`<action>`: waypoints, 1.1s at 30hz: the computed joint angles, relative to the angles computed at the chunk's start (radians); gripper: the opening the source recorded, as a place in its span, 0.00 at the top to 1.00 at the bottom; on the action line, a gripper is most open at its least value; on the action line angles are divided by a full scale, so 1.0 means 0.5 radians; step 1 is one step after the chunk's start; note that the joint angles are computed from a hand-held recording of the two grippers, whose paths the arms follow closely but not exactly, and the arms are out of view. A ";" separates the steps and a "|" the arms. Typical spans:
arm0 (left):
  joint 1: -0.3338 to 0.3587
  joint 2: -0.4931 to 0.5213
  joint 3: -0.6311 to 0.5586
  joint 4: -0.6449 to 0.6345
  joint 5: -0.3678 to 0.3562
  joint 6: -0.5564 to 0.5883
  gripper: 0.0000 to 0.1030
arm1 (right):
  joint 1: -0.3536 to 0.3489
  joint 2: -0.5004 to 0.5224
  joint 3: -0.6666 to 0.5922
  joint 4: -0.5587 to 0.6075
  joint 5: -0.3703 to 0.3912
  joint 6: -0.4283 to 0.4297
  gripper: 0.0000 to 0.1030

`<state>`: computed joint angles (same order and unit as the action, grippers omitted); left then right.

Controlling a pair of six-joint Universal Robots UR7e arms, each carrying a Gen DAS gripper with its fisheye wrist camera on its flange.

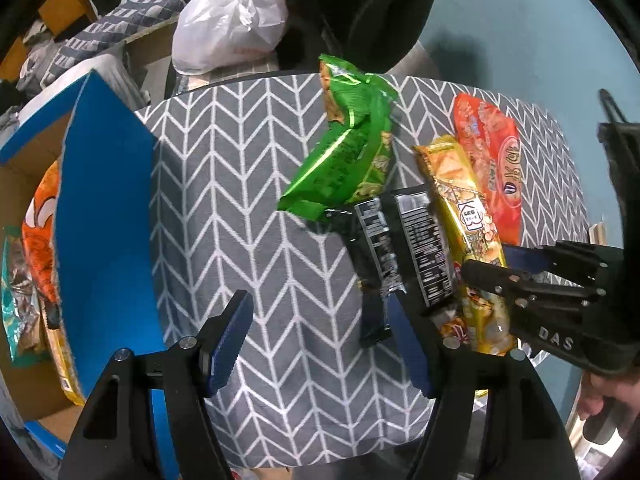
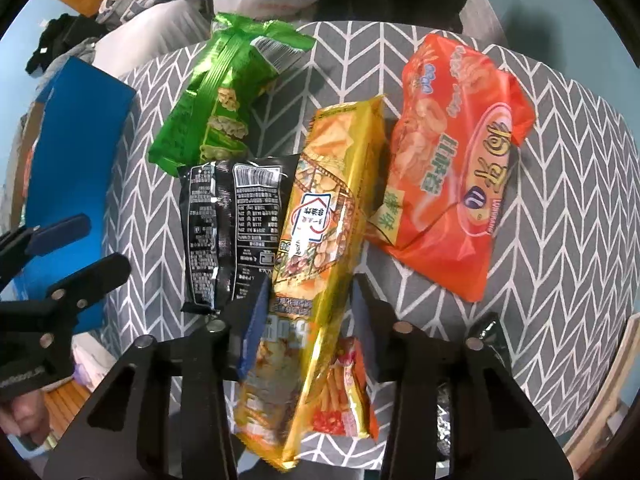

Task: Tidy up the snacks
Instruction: 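Grasp the yellow biscuit bar with the right tool while the left tool grasps the black packet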

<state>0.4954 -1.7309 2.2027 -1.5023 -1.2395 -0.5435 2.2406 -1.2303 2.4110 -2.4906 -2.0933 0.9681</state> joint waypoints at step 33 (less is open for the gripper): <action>-0.060 0.566 0.098 -0.341 -0.104 -0.408 0.15 | 0.026 -0.746 0.254 0.446 -0.026 -0.054 0.48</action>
<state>0.4655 -1.4481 2.2518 -1.6726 -1.2916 -0.7473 2.2538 -1.6033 2.5380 -2.2674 -2.1061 0.9412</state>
